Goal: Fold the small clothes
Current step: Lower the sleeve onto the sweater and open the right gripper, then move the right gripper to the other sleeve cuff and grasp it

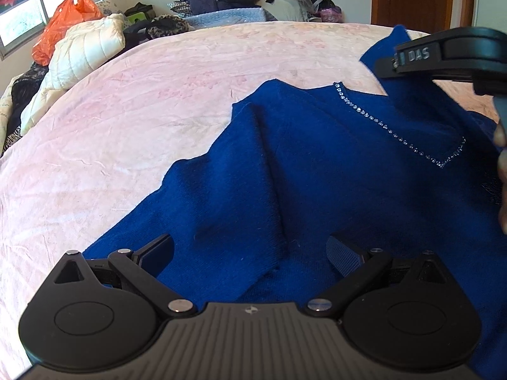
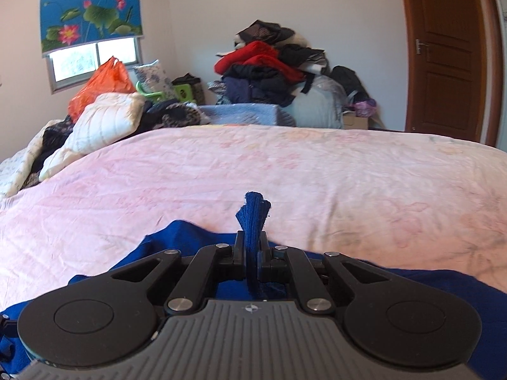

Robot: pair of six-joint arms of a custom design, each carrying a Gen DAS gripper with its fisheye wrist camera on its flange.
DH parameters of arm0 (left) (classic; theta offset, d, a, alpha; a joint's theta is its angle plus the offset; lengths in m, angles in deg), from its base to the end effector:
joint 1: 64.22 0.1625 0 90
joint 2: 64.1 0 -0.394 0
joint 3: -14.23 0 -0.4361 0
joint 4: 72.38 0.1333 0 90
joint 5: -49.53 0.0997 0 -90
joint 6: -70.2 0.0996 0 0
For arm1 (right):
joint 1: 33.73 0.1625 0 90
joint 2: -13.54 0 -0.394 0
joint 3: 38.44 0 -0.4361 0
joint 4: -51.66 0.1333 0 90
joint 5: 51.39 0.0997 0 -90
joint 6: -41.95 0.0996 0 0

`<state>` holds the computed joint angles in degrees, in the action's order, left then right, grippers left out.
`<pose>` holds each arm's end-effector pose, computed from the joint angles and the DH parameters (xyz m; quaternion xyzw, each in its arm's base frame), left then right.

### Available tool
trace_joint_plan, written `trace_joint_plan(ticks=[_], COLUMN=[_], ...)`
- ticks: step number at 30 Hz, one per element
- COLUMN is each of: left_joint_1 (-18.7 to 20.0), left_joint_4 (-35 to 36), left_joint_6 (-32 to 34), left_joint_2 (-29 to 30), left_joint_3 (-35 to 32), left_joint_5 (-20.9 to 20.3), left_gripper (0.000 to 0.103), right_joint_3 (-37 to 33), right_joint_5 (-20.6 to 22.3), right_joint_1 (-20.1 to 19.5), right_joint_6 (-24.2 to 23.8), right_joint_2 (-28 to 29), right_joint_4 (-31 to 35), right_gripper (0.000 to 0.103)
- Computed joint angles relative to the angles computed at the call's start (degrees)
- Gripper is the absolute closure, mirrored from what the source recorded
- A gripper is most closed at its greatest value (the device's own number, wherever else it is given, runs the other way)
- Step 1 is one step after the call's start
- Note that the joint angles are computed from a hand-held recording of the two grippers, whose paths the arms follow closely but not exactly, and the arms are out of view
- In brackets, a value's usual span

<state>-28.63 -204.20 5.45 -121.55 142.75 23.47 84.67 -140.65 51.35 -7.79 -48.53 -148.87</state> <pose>-0.2111 -0.4251 -0.0048 0.0592 0.8295 -0.3333 0.4441 0.0881 -0.5458 0.1401 0.3487 -0.8385 0.3745 0.1870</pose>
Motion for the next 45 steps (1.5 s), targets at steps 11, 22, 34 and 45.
trace_joint_plan(ticks=[11,22,34,45], left_joint_1=[-1.0,-1.3,-1.8,-3.1], left_joint_4=[1.4,11.2,15.3,18.5], left_joint_6=[-2.4,-10.5,-14.0,-17.0], left_joint_2=[-2.6,-5.6,-6.8,-7.7], left_joint_3=[1.7,2.1,2.5,3.0], left_joint_5=[-0.2,0.9,0.3,0.0], left_gripper=[0.0,0.0,0.0,0.0], right_joint_3=[-0.1,1.1,1.9,2.7], right_joint_5=[0.2,1.1,0.3,1.3], right_joint_1=[0.7,0.8,0.8,-0.4], right_joint_6=[0.5,0.1,-0.2,4.6], right_joint_2=[2.0,2.5,1.5,-2.0], right_joint_4=[4.7,7.4,12.1,19.1], right_gripper=[0.093,0.093,0.064,0.055])
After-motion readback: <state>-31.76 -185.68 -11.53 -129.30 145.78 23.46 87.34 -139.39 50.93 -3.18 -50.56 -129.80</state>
